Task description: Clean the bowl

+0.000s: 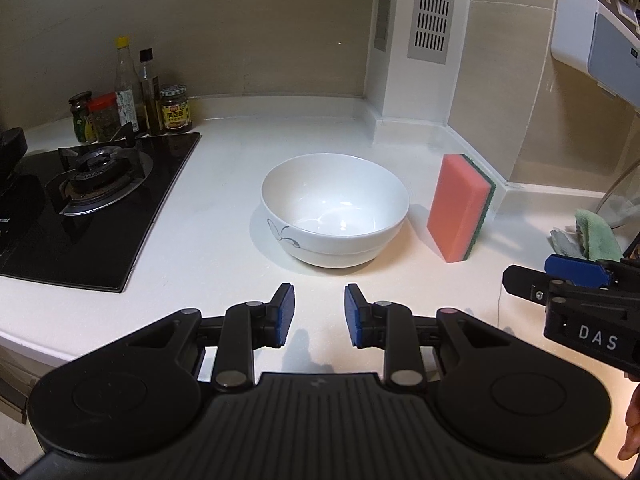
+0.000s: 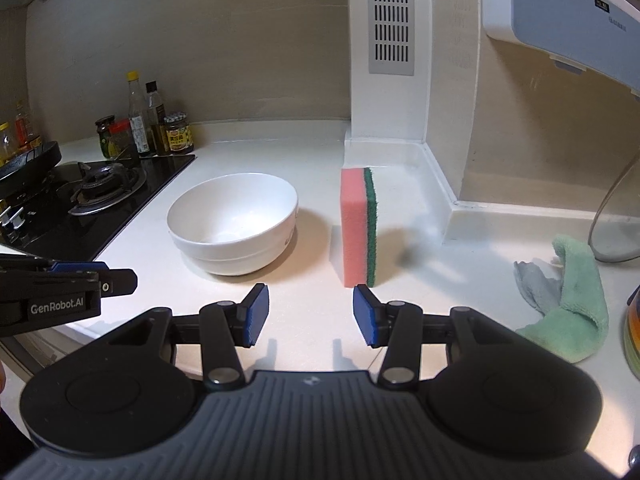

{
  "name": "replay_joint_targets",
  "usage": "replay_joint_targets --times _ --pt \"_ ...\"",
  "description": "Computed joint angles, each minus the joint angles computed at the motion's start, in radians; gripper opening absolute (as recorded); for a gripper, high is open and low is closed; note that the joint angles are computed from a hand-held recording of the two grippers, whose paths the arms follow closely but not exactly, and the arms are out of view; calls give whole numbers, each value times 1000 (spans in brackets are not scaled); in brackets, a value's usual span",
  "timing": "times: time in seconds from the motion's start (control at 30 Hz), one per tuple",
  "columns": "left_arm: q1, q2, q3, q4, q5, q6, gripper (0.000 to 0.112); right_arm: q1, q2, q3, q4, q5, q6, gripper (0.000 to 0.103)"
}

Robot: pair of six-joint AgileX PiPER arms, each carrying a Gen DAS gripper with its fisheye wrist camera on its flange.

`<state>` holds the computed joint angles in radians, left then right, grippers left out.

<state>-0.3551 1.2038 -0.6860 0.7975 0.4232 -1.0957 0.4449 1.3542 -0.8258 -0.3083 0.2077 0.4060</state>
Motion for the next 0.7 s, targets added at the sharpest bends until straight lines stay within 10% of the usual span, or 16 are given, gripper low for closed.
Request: replay_joint_targets --times 0.7 --pt "84 10 -3 -143 -67 203 34 -4 26 -20 27 11 -28 42"
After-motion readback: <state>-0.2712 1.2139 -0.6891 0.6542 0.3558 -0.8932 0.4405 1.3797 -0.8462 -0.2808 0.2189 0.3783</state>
